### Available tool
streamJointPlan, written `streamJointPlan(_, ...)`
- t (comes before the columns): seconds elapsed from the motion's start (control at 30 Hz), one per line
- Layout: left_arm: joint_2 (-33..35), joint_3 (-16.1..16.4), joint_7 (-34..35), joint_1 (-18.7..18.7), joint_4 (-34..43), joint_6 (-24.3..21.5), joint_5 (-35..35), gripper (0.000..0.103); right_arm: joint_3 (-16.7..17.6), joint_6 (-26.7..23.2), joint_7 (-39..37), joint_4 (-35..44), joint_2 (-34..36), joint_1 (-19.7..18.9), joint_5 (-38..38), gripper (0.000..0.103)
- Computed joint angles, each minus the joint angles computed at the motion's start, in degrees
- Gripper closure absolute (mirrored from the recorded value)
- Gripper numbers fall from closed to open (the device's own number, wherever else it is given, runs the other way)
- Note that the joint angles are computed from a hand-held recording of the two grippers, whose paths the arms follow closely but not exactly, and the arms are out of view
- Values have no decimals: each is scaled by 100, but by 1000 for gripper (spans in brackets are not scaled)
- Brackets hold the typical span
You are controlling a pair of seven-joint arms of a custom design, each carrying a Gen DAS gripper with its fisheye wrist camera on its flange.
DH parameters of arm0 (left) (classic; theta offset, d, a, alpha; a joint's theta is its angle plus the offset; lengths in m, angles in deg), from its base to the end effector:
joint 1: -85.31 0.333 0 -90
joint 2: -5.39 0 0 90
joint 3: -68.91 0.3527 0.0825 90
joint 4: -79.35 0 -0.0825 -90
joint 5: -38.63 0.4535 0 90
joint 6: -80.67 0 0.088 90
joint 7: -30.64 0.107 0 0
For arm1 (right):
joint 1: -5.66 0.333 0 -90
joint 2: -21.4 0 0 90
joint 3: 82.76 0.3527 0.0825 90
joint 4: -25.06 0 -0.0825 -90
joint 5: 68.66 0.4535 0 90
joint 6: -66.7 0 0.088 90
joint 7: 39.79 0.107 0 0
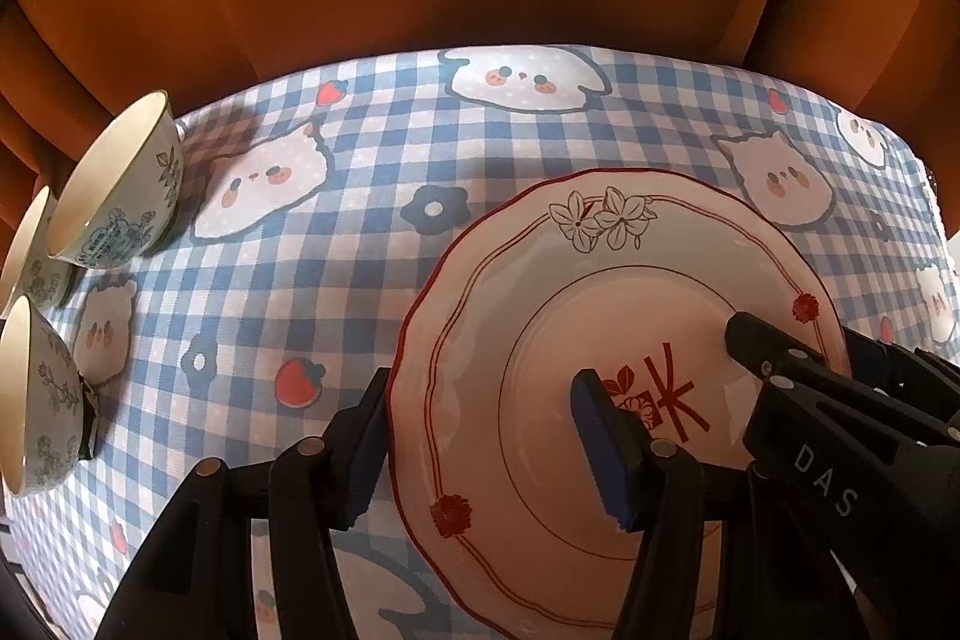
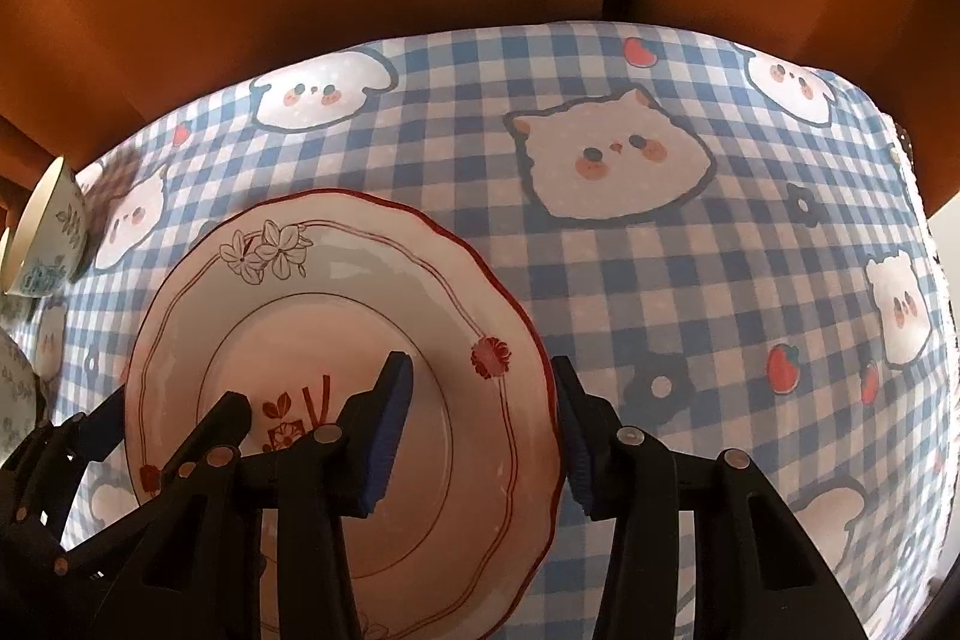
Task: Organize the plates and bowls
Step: 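Close both tools on the rim of the red-rimmed white plate, then lift the red-rimmed plate with both tools and carry it over the yellow-flower stack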
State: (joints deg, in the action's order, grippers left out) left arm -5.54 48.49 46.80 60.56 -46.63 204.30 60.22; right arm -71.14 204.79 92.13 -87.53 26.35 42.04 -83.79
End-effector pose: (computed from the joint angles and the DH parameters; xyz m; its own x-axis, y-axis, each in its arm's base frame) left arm 0.4049 -0.3954 0.4816 0.3117 -0.9499 -0.0238 -0.8731 -0.2764 -0.4015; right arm 0.4535 0.4969 0.4728 0.2757 -0.9592 -0.0627 -0.8909 -0.2305 -0.3914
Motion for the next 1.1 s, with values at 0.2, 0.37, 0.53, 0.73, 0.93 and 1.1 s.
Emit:
streamJointPlan(0.2,-199,-36,-4,-21,54,-183,59,43,25,-134,167,27,-155,28,-166,54)
streamJointPlan(0.37,-537,-94,-4,-46,42,-344,102,43,118,-194,261,-55,-462,1,-259,54)
streamJointPlan(0.53,-948,-206,-16,-111,12,-544,123,43,288,-329,498,-200,-874,-54,-409,54)
streamJointPlan(0.73,-1458,-360,-83,-252,-103,-733,61,43,611,-636,833,-390,-1448,-117,-600,54)
streamJointPlan(0.93,-1883,-518,-98,-481,-250,-821,-100,43,987,-1014,1257,-666,-2045,-157,-665,54)
streamJointPlan(1.1,-2050,-627,-68,-715,-353,-789,-301,43,1235,-1370,1517,-1073,-2659,-195,-506,54)
